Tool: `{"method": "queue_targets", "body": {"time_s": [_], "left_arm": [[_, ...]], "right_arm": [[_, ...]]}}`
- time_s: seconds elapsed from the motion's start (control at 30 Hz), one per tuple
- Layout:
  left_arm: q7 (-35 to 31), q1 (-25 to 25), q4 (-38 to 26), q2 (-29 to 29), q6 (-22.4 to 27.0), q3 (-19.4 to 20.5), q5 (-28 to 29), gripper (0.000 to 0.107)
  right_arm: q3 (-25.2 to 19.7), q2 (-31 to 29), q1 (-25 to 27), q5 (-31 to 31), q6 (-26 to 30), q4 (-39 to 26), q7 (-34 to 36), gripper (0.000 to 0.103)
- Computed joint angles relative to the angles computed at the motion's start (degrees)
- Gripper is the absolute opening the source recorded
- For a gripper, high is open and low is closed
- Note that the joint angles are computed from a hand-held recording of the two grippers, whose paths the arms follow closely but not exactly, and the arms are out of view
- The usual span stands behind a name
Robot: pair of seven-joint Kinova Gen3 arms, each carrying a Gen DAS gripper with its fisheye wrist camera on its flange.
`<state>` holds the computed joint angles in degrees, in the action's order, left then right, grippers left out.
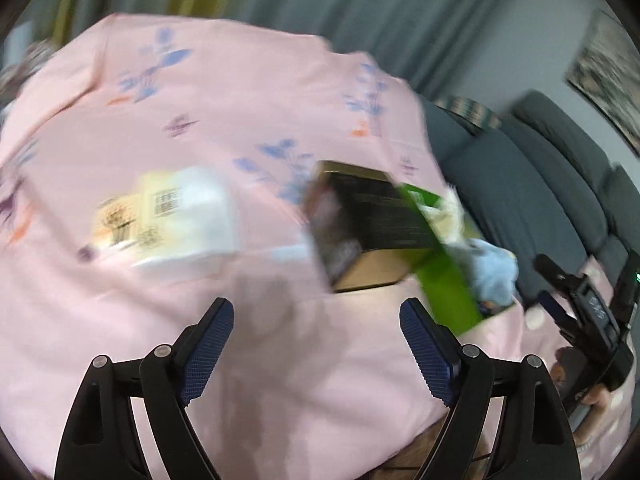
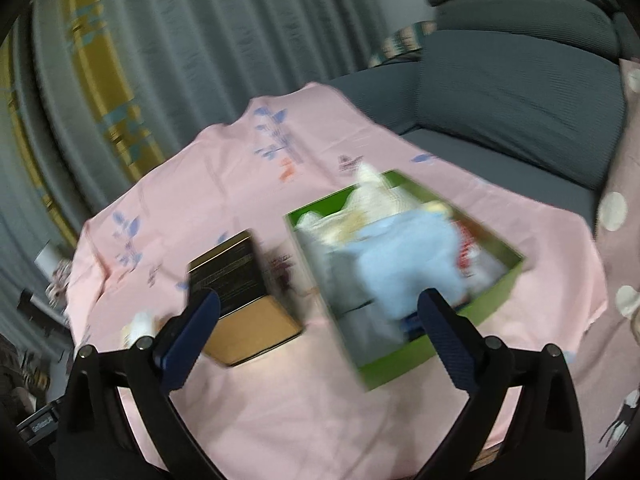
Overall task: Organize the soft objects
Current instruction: 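Move the right gripper back to the small tree-printed tissue pack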
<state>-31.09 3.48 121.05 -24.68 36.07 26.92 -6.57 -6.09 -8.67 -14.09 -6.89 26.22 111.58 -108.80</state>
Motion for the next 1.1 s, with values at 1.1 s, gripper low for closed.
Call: {"method": "queue_targets", "body": {"time_s": [1.1], "left_arm": [[-12.27,-7.0,17.25,-24.95,11.61,-21.8,11.72,0.086]], "right_arm": [[3.82,48.03,-36.47,-12.03,39.6,-60.0,4.86,0.076]]}}
